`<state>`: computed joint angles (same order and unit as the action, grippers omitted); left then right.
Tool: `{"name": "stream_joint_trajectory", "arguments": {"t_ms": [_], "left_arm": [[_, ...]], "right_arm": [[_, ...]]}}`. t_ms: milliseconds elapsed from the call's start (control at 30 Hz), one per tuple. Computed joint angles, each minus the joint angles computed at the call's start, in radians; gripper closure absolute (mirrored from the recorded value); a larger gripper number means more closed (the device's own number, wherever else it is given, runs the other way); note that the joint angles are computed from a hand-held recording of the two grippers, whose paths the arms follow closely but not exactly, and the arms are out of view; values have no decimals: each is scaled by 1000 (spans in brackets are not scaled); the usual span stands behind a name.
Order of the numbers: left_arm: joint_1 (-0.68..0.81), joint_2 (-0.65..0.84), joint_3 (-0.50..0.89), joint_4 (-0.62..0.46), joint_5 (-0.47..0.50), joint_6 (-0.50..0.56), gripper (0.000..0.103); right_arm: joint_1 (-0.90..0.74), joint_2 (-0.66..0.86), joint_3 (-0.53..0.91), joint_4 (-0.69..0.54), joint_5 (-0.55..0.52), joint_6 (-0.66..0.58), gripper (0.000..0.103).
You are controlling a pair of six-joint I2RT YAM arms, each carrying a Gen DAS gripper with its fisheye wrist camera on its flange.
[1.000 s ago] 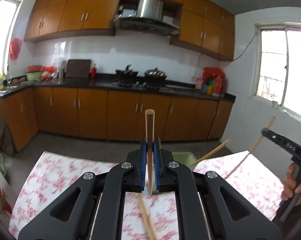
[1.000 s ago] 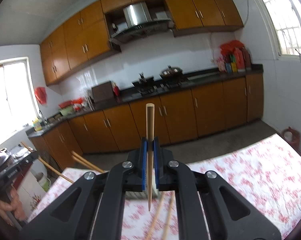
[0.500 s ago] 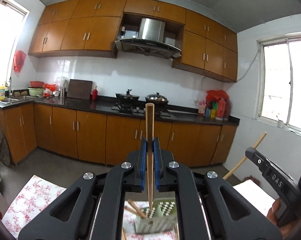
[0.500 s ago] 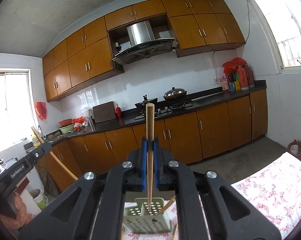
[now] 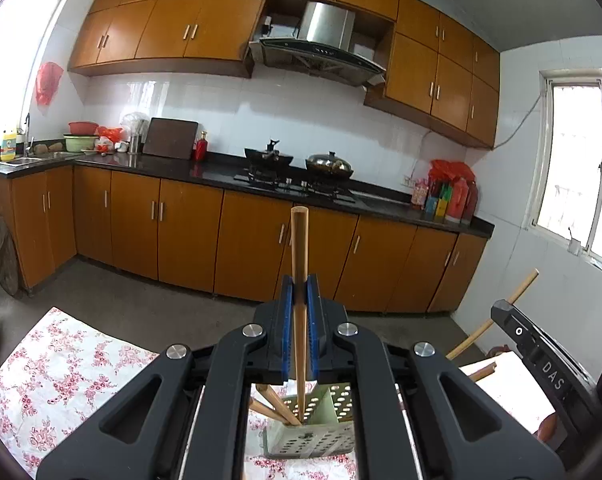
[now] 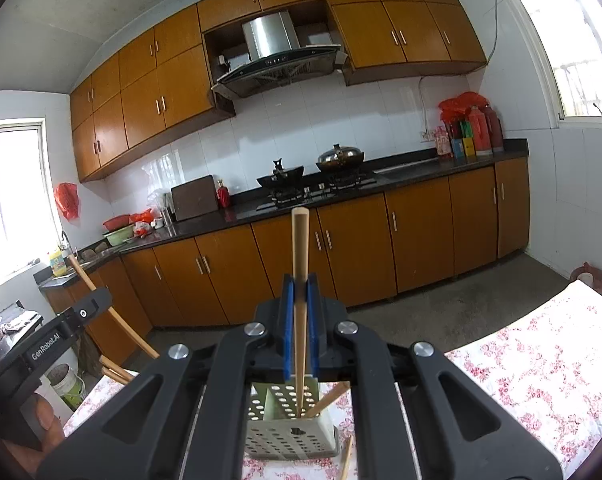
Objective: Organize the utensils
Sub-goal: 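Lower the chopsticks into the holder and open both tools, then return both tools to the cloth and grasp a chopstick with each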
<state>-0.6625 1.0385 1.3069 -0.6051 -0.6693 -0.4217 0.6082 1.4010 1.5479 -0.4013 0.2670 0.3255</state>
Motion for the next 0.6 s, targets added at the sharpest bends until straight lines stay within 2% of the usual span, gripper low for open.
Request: {"name": "stream_joint_trajectory", "arguments": {"t_ms": [167, 233, 300, 367, 433, 600], "left_arm": [[-26, -13, 7, -33, -16, -1, 95], [-38, -25, 20, -56, -32, -2, 95], [-50, -35, 33, -76, -50, -4, 91], [-64, -47, 45, -94, -73, -8, 77], [-82, -73, 58, -125, -103, -15, 75], [-136, -156, 45, -243, -167, -59, 75]], "right_arm": [[-1, -30, -23, -10, 14, -5, 91], [-7, -59, -40, -17, 23, 2, 85], [-18, -95, -63, -22, 25, 5, 84], [-28, -136, -88, -35, 34, 12, 82], [-44, -188, -133, -48, 36, 26, 78], [-90, -313, -269, -125, 27, 47, 78]]}}
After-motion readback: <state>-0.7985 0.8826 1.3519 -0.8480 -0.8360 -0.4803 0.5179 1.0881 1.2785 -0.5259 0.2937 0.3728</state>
